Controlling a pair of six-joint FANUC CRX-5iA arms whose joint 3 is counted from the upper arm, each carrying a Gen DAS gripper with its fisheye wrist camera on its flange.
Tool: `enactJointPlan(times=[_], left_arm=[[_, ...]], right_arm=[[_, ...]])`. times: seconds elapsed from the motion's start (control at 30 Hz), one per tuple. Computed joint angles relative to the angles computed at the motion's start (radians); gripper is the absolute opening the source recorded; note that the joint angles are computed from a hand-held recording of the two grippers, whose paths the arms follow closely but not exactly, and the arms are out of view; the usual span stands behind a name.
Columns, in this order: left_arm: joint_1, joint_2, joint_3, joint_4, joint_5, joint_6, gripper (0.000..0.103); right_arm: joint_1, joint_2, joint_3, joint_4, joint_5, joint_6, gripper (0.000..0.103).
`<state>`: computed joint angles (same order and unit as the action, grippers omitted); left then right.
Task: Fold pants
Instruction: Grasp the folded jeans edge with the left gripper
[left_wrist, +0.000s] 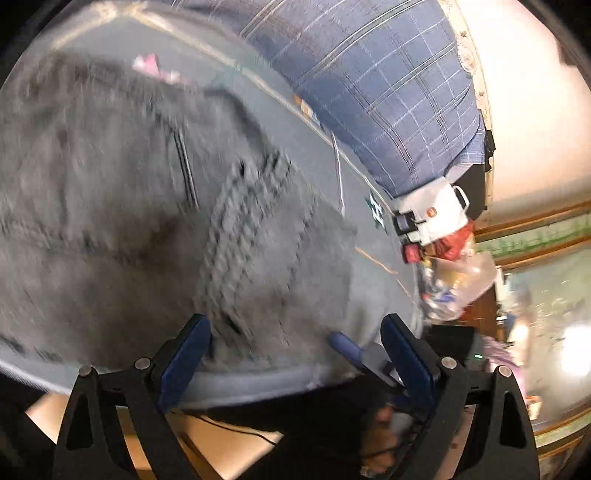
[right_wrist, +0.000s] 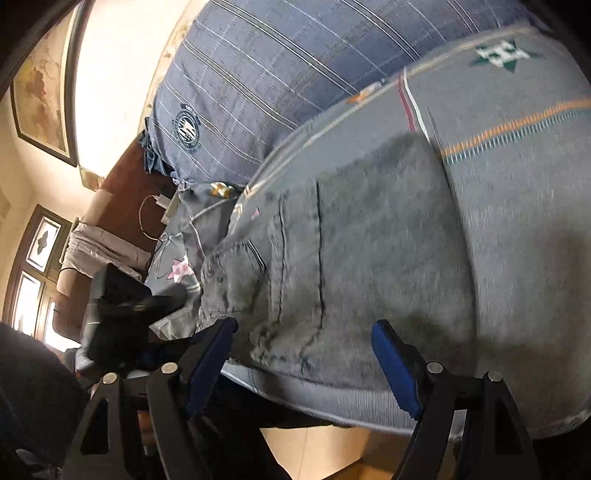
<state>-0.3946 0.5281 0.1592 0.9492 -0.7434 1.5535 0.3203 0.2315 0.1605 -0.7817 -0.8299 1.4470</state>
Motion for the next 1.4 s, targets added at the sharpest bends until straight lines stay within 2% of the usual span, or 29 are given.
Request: enactJointPlan(times=[0.13, 0.23, 0.37, 0.53, 0.6, 0.63, 0.67, 0.73, 0.87, 1.0, 1.03, 1.1, 1.2, 1.33, 1.4], left_arm=[[-0.01, 0.022, -0.013, 0.074, -0.025, 0.031, 0.091], [-0.021, 0.016, -0.024, 0.125, -0.004, -0.02, 0.09], [-0.017, 0.057, 0.05, 0.02, -0.043, 0.074, 0.09], [-0.011, 0.073, 0.055, -0.001, -0.041, 0.133, 0.088], [-0.009, 0.08, 0.087, -0.053, -0.054, 0.179, 0.078], [-0.007, 0.092, 0.122, -0.104, -0.078, 0.214, 0.061], [-0.004, 0.107, 0.161, -0.153, -0.11, 0.249, 0.039], [0.003, 0.126, 0.2, -0.204, -0.164, 0.294, 0.014], [-0.006, 0.088, 0.162, -0.244, -0.147, 0.305, 0.012], [-0.029, 0.078, 0.191, -0.36, -0.153, 0.344, 0.012], [-0.024, 0.097, 0.199, -0.353, -0.164, 0.36, 0.012], [-0.014, 0.098, 0.157, -0.282, -0.135, 0.322, 0.013], [-0.013, 0.101, 0.165, -0.28, -0.141, 0.308, 0.013], [-0.012, 0.093, 0.139, -0.245, -0.123, 0.28, 0.013], [-0.007, 0.084, 0.125, -0.238, -0.128, 0.257, 0.014]], right_arm=[[-0.02, -0.001, -0.029, -0.057, 0.016, 0.004, 0.08], [-0.033, -0.007, -0.04, -0.08, 0.021, 0.022, 0.08], [-0.044, 0.001, -0.046, -0.109, 0.03, 0.031, 0.08], [-0.056, 0.007, -0.05, -0.138, 0.024, 0.054, 0.08], [-0.06, 0.008, -0.049, -0.146, 0.019, 0.058, 0.08], [-0.063, 0.009, -0.05, -0.15, 0.018, 0.063, 0.08], [-0.062, 0.01, -0.05, -0.149, 0.018, 0.062, 0.08], [-0.064, 0.012, -0.05, -0.153, 0.018, 0.06, 0.08], [-0.068, 0.017, -0.045, -0.157, 0.007, 0.063, 0.08], [-0.066, 0.024, -0.036, -0.15, -0.008, 0.063, 0.08], [-0.064, 0.025, -0.034, -0.142, -0.011, 0.055, 0.08], [-0.054, 0.029, -0.014, -0.099, -0.034, 0.01, 0.08], [-0.016, 0.006, 0.005, 0.019, -0.017, -0.04, 0.08], [-0.042, 0.041, 0.085, -0.054, -0.055, 0.016, 0.082], [-0.04, 0.106, 0.128, -0.023, -0.117, -0.047, 0.083]])
